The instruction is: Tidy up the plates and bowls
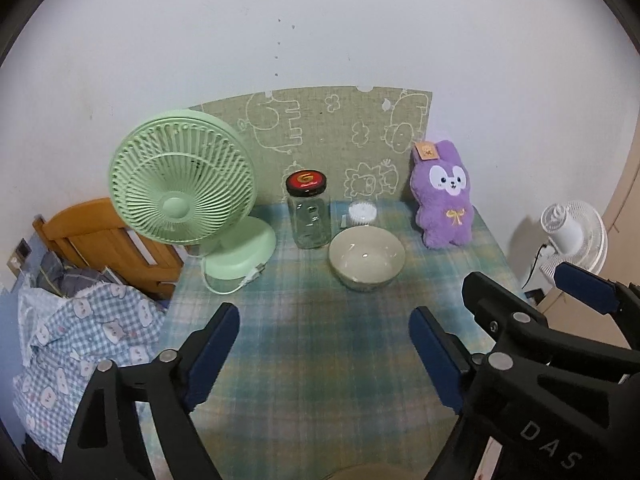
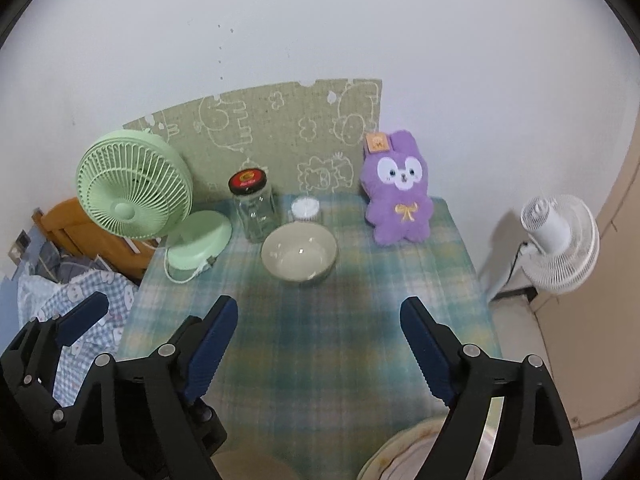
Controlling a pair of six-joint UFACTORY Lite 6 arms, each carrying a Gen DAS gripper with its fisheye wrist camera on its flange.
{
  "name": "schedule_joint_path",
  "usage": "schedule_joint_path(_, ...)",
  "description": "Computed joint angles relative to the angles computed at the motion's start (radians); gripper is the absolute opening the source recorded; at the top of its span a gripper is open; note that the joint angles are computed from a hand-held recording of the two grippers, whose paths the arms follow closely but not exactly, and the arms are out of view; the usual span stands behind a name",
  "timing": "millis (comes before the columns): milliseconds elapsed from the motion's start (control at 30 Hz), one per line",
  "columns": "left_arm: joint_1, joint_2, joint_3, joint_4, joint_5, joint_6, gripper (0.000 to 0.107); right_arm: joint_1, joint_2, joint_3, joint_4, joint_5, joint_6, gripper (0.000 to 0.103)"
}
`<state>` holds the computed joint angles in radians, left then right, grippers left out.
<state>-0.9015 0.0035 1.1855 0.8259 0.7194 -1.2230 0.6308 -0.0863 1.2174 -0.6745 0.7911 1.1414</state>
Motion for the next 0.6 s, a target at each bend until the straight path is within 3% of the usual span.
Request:
schedule_joint_path(400, 0.051, 0.269, 0.256, -0.028, -0.009, 0.003, 0.095, -0.268, 0.14, 0.076, 0.229, -0.224, -0.406, 0.088)
schedule_joint_path(600, 0.065, 0.374, 0.345, 0.009, -0.018, -0.032, 0.095, -0.336, 0.21, 0.094, 0.266, -0.315, -0.486, 0.088)
